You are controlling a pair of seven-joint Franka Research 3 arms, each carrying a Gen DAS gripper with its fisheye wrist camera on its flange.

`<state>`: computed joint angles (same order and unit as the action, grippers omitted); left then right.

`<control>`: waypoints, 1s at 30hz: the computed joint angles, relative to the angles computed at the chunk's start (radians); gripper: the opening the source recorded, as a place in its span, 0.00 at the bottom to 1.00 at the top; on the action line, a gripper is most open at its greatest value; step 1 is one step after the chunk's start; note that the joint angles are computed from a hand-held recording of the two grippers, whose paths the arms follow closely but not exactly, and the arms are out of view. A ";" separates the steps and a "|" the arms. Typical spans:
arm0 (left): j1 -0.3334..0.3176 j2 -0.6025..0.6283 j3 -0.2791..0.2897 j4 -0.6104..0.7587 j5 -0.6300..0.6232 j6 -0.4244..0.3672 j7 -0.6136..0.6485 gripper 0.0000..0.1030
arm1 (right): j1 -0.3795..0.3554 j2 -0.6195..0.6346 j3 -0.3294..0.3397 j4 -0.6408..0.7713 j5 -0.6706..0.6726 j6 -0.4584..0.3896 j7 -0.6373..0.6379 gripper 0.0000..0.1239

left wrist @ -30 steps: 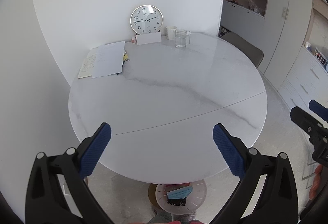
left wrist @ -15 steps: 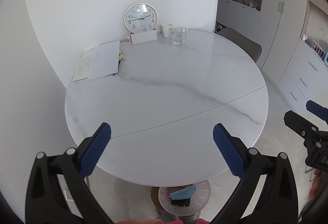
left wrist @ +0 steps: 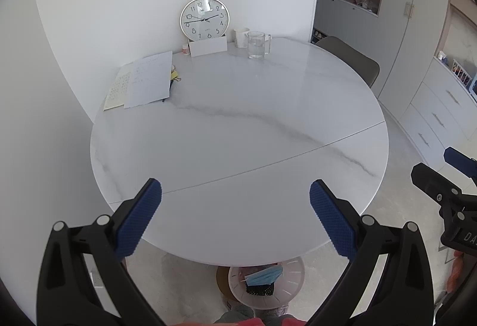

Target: Collect trash

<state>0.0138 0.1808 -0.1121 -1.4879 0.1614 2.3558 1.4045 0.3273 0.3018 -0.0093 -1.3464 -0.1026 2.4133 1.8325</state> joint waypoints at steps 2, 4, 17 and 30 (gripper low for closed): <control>0.001 -0.004 0.000 -0.007 -0.001 0.003 0.002 0.93 | 0.002 0.000 -0.001 -0.001 -0.003 -0.001 0.007 0.81; 0.002 -0.006 -0.001 -0.011 -0.007 0.005 0.006 0.93 | 0.004 0.003 -0.001 0.004 -0.006 -0.005 0.011 0.81; 0.003 -0.021 -0.002 -0.029 -0.018 0.007 0.013 0.93 | 0.008 -0.005 -0.001 -0.011 -0.021 -0.004 0.028 0.81; -0.003 -0.026 -0.003 -0.037 -0.014 0.005 0.006 0.93 | 0.006 -0.012 0.001 -0.025 -0.019 0.002 0.027 0.81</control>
